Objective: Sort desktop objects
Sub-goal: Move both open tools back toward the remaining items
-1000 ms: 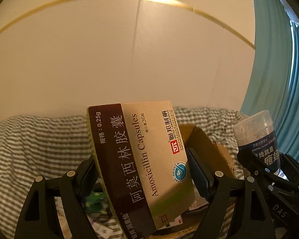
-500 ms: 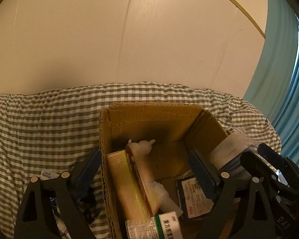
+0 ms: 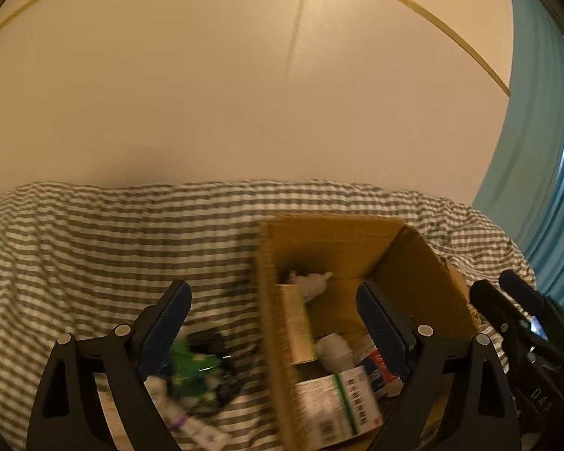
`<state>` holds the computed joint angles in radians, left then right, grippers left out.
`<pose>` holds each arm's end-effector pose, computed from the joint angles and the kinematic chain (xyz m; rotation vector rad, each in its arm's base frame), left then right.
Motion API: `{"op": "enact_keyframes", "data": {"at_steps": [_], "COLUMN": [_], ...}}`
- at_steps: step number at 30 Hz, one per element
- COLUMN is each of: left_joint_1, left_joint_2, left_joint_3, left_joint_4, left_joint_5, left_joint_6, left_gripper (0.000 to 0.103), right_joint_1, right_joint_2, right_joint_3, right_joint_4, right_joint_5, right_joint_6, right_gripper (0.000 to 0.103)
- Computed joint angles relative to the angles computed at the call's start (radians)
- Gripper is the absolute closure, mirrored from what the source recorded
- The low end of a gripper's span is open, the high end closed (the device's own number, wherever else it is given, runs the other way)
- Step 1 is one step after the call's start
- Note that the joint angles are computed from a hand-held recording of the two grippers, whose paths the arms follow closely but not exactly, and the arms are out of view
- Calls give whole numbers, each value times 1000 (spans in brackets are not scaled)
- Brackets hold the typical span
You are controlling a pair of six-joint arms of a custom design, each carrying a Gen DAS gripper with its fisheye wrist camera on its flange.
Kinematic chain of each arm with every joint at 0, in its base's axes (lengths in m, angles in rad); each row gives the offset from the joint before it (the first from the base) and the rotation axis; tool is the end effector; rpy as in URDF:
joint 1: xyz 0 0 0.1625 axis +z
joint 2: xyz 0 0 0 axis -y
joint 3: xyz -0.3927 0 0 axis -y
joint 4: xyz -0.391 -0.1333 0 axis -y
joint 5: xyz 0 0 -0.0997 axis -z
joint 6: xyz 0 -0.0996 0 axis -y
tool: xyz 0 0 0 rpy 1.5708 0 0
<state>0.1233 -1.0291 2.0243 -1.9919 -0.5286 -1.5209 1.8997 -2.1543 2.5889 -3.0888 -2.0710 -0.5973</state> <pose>-0.4412 -0.2757 0.0747 0.2949 2.2359 -1.2148 0.1656 -0.2205 0.3728 0.6893 -2.1476 1.2532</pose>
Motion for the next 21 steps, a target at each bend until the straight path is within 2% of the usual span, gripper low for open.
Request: {"op": "enact_keyframes", "data": {"at_steps": [2, 3, 7, 9, 12, 16, 17, 21], "left_joint_1": [-24, -37, -94, -122, -155, -189, -198, -218], "left_joint_2": [-40, -59, -129, -165, -207, -258, -270, -321], "left_joint_3": [7, 8, 18, 30, 48, 95, 108, 175], "left_joint_4": [105, 170, 402, 499, 618, 683, 695, 688], "left_joint_5": [-2, -6, -40, -65, -111, -178, -196, -262], "left_joint_6": [-76, -121, -294, -379, -478, -551, -567, -598], "left_gripper": [11, 11, 11, 11, 11, 11, 11, 11], "right_joint_1": [64, 74, 209, 224, 287, 345, 353, 393], "right_joint_2": [17, 17, 71, 79, 124, 187, 196, 284], "right_joint_3": [6, 9, 29, 38, 56, 75, 83, 104], "right_joint_4": [-8, -5, -36, -35, -47, -61, -61, -90], "right_joint_5": [-31, -28, -91, -90, -116, -139, -140, -157], "right_joint_6": [35, 43, 104, 108, 145, 178, 183, 203], "right_gripper": [34, 34, 34, 34, 34, 35, 38, 42]}}
